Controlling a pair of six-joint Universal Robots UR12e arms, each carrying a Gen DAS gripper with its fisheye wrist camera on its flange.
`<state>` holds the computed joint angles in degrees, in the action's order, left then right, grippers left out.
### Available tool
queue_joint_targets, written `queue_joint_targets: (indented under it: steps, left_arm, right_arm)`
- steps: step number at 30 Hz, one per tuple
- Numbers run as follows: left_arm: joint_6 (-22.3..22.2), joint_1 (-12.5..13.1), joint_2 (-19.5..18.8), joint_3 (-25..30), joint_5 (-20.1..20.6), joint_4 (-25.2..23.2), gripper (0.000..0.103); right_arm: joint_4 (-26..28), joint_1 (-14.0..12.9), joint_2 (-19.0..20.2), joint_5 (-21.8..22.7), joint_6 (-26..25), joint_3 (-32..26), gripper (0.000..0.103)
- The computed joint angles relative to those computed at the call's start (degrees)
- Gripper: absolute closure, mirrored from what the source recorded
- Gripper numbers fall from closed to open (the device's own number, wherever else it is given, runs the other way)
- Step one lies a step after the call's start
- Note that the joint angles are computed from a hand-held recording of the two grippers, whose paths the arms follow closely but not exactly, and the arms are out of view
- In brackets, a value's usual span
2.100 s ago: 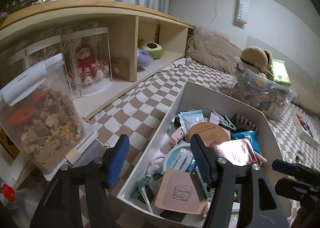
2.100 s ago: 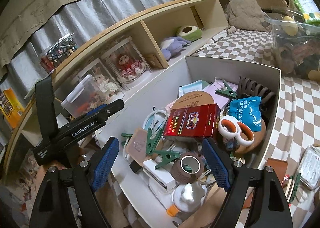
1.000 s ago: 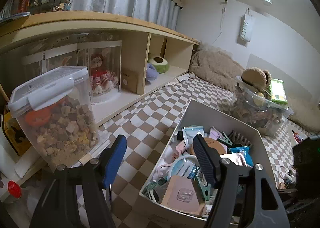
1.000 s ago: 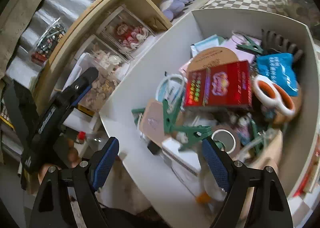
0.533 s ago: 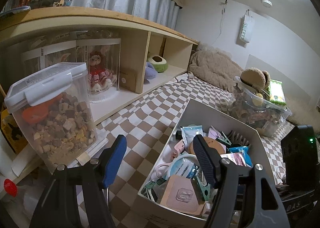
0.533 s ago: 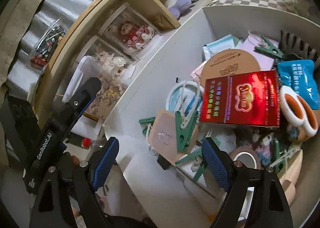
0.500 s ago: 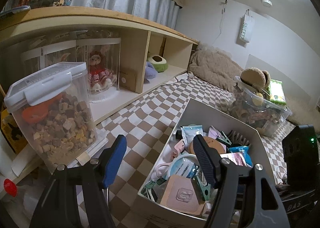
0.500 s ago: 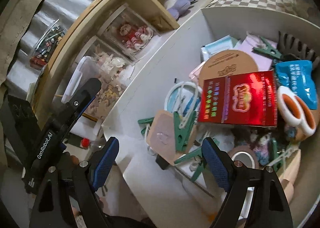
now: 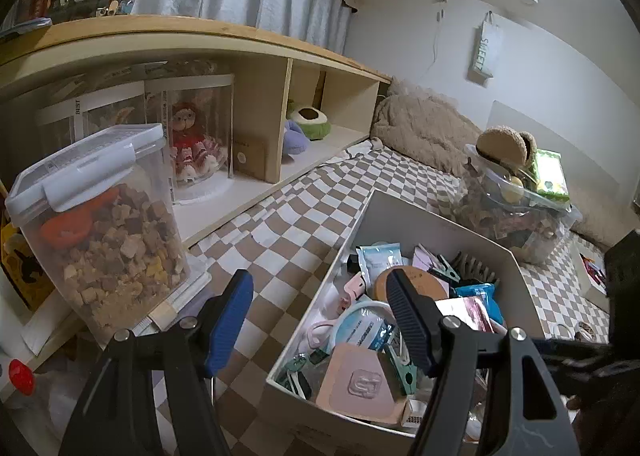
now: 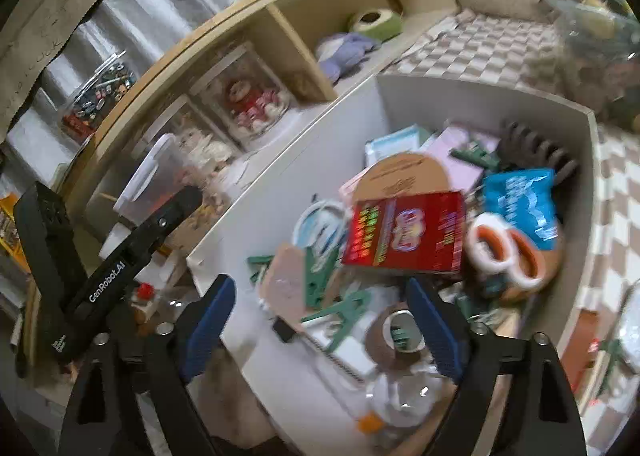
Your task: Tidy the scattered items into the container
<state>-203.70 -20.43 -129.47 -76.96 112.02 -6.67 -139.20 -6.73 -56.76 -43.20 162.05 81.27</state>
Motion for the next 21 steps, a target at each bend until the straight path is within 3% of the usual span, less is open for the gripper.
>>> queue_joint_targets:
  steps: [4, 9, 15, 21]
  left_arm:
    - [1.1, -0.4, -0.1, 0.3, 0.7, -0.5, 0.015]
    - [2.4, -1.0, -0.4, 0.9, 1.9, -0.8, 0.000]
    - [3.8, -1.9, -1.2, 2.3, 3.4, -2.8, 0.000]
    - [6.4, -2.8, -2.0, 3.9, 3.6, -4.5, 0.000]
  right_arm:
    - [-6.1, -0.6, -0.4, -1.5, 2.4, 1.3, 0.000]
    - [-14.1, -1.2, -0.7, -3.8, 4.6, 3.0, 0.000]
    - [-18.0, -2.0, -0.7, -5.0, 6.3, 3.8, 0.000]
    - [-18.1, -2.9, -0.7, -4.8, 7.4, 3.8, 0.000]
